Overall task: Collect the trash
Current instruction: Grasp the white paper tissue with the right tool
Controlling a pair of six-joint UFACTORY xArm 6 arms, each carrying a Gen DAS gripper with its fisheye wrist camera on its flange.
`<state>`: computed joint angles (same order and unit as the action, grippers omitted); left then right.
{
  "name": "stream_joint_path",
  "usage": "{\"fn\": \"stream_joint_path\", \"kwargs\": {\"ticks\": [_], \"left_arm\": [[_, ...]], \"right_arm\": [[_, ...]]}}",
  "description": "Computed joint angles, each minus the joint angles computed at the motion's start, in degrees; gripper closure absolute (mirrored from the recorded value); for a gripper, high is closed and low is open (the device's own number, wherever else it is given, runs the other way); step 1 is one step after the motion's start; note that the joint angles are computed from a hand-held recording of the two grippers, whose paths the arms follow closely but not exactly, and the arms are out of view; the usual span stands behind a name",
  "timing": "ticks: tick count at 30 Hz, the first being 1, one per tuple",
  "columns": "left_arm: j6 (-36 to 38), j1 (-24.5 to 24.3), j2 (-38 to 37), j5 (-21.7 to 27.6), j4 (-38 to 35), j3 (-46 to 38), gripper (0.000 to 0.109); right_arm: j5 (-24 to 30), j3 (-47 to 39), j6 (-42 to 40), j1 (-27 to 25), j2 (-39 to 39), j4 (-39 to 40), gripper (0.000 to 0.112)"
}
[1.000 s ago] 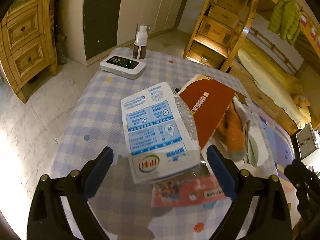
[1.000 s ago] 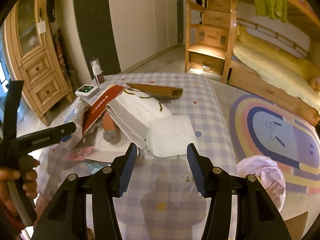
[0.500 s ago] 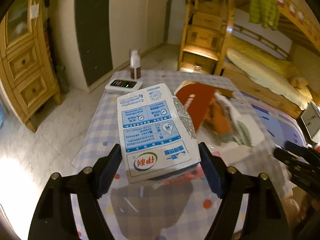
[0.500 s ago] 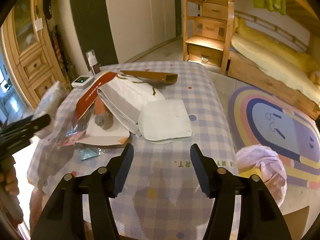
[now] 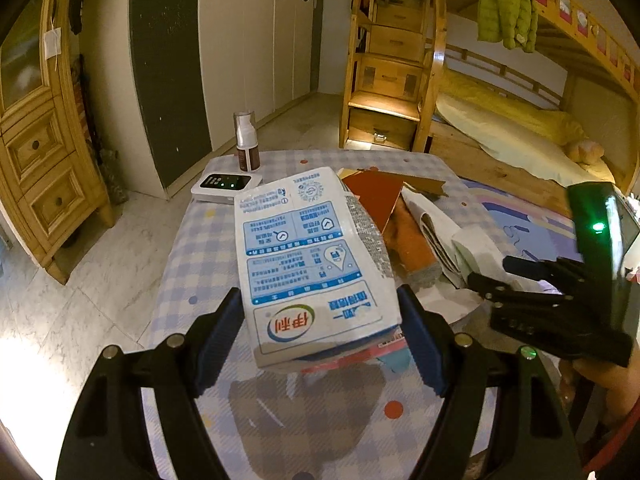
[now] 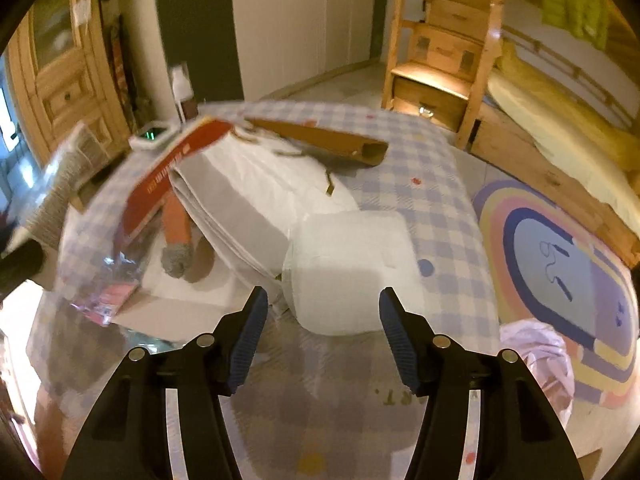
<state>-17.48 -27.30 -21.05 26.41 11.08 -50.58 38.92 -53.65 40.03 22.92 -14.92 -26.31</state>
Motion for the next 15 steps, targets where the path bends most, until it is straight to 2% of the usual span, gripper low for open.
{"fn": "stream_joint_path", "kwargs": {"ticks": [4, 8, 10, 12, 15], "left_arm": [[0.43, -0.06, 0.26, 0.16, -0.36, -0.16, 0.034], [-0.26, -0.36, -0.02, 0.57, 0.24, -0.07, 0.034], [-0.17, -0.31, -0.09, 0.41, 0.14, -0.04, 0.034], [-0.8, -0.48, -0.4, 0.27, 1.18, 0.13, 0.034], [-1.24, -1.01, -1.63, 0.03, 2.05, 0.73, 0.034]], "right_arm": [[1.81, -1.03, -0.09, 0.38, 1.75, -2.11, 0.054], [3.13, -0.74, 1.63, 0.61, 1.17, -5.19, 0.076], [1.12, 0.6, 0.43, -0.37, -0.39, -3.33, 0.086], [0.21, 1.25, 1.55, -0.66, -2.0, -3.97, 0.101], [-3.37, 4.58, 1.57, -2.07, -7.96, -1.15, 0.109]]}}
